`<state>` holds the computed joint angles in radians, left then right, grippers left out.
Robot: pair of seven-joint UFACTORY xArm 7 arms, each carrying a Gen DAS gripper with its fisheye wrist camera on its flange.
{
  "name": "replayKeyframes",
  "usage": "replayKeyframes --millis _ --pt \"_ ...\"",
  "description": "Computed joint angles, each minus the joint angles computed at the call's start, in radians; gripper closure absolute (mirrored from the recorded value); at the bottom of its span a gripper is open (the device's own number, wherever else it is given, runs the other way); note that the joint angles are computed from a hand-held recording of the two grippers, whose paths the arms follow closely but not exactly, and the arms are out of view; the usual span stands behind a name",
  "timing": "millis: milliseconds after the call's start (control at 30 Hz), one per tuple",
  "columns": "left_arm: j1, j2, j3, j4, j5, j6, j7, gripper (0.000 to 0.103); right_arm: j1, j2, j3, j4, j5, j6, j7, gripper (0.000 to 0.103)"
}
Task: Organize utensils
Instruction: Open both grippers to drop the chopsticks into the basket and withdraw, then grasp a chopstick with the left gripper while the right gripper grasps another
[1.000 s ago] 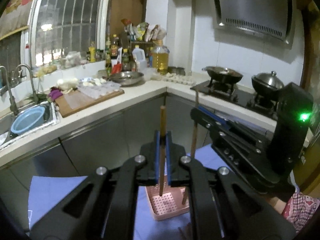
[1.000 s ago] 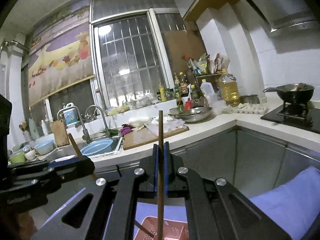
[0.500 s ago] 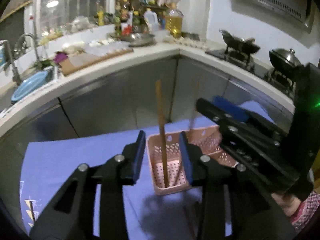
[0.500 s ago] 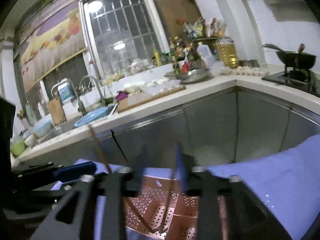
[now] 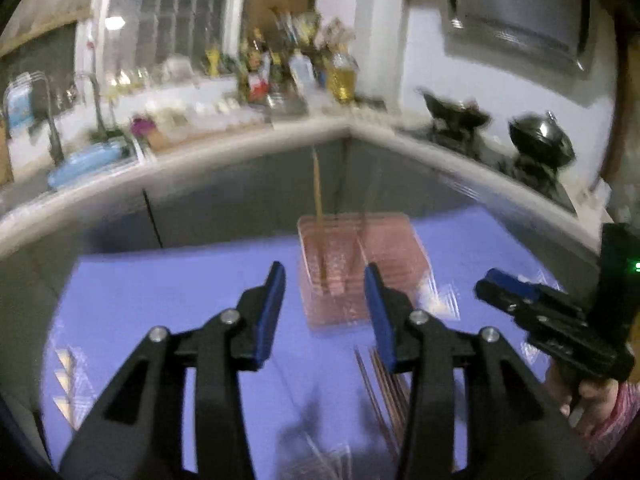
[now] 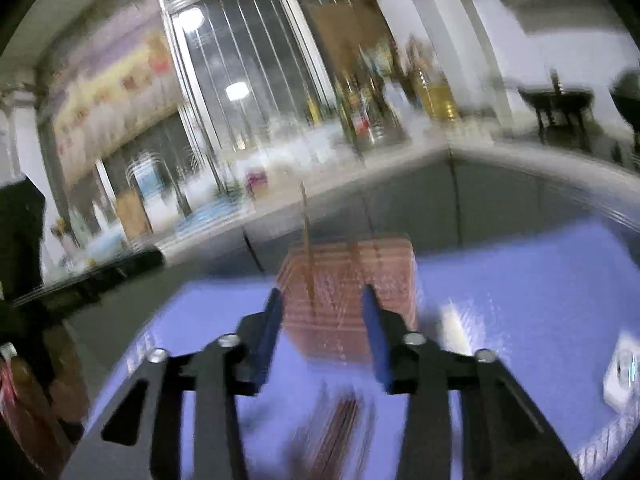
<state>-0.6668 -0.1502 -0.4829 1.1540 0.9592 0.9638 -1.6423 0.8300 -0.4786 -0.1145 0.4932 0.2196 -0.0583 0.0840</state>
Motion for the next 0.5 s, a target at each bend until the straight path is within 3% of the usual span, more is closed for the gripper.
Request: replayKeyframes --millis 67,167,267,400,500 --pt "-0.02 0.025 -0.003 -0.062 -0.045 -0.089 -0.047 0.077 -0.028 -0.026 0.04 -0.069 0.006 0.077 0.021 0.082" --pt "-0.046 0.087 0.011 -0.118 -0.079 -0.226 -0.114 0.09 -0.016 -0.049 0.062 -0.149 0.053 0.145 0.037 0.084" --pt "-0.076 0.163 0.041 -0.145 -0.075 -0.353 -0.211 0.092 -0.059 -0.048 0.142 -0.177 0.05 0.172 0.067 0.085" --pt "-0.133 0.24 0.082 -0.103 -0.053 -0.354 -0.246 0.092 -0.134 -0.037 0.251 -0.173 0.001 0.199 0.117 0.084" --pt "-0.174 0.293 0.114 -0.048 -0.078 -0.309 -0.204 0.092 -0.138 -0.028 0.263 -0.182 -0.018 0.194 0.129 0.084"
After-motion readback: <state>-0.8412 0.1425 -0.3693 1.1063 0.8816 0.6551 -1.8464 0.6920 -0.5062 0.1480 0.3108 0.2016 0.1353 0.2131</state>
